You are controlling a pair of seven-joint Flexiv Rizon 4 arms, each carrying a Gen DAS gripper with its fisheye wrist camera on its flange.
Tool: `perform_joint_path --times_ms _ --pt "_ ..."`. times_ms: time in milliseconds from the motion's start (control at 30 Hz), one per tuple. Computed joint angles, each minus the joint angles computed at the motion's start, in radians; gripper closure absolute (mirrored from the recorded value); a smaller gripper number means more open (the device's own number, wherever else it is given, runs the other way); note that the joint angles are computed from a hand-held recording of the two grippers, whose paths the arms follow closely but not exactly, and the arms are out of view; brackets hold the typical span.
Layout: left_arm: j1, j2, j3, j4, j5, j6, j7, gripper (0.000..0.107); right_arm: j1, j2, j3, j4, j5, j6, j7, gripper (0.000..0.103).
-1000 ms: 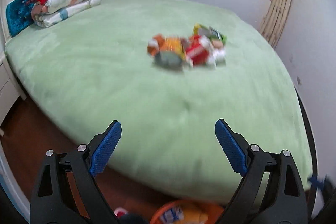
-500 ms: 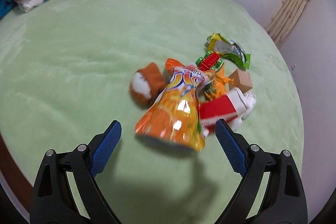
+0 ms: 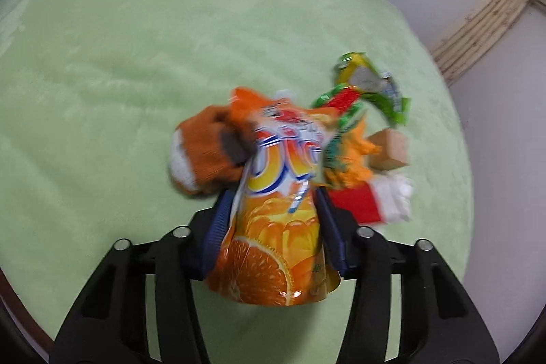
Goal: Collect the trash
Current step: 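Grasp the red and white wrapper with the right tool while the left tool holds the pouch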
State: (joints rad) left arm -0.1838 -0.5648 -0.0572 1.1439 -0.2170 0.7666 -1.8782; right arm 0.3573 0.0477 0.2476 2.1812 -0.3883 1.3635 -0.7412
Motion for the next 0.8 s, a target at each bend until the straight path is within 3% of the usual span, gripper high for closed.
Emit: perform_joint_path --times_ms 267,467,600,700,800 --pt "0.014 0.159 -0.035 0.197 -0.060 0.139 0.107 0.063 0.001 0.017 0.006 -0.003 -0.007 0.000 0.014 0.014" --pt "0.019 0.364 -0.049 0.470 -0.179 0.300 0.251 0.063 0.027 -0.011 0.004 -0.072 0.053 -0.004 -0.051 0.014" --pt "-0.006 0.466 -0.019 0.585 -0.152 0.347 0.262 0.063 0.038 -0.100 0.014 -0.205 0.174 0.004 -0.164 0.014" --pt "-0.016 0.536 -0.002 0.666 -0.124 0.377 0.263 0.063 0.050 -0.212 0.021 -0.380 0.325 -0.024 -0.297 0.014" --pt "-0.022 0.584 0.007 0.733 -0.130 0.395 0.271 0.063 0.051 -0.338 0.024 -0.563 0.372 -0.075 -0.336 0.014"
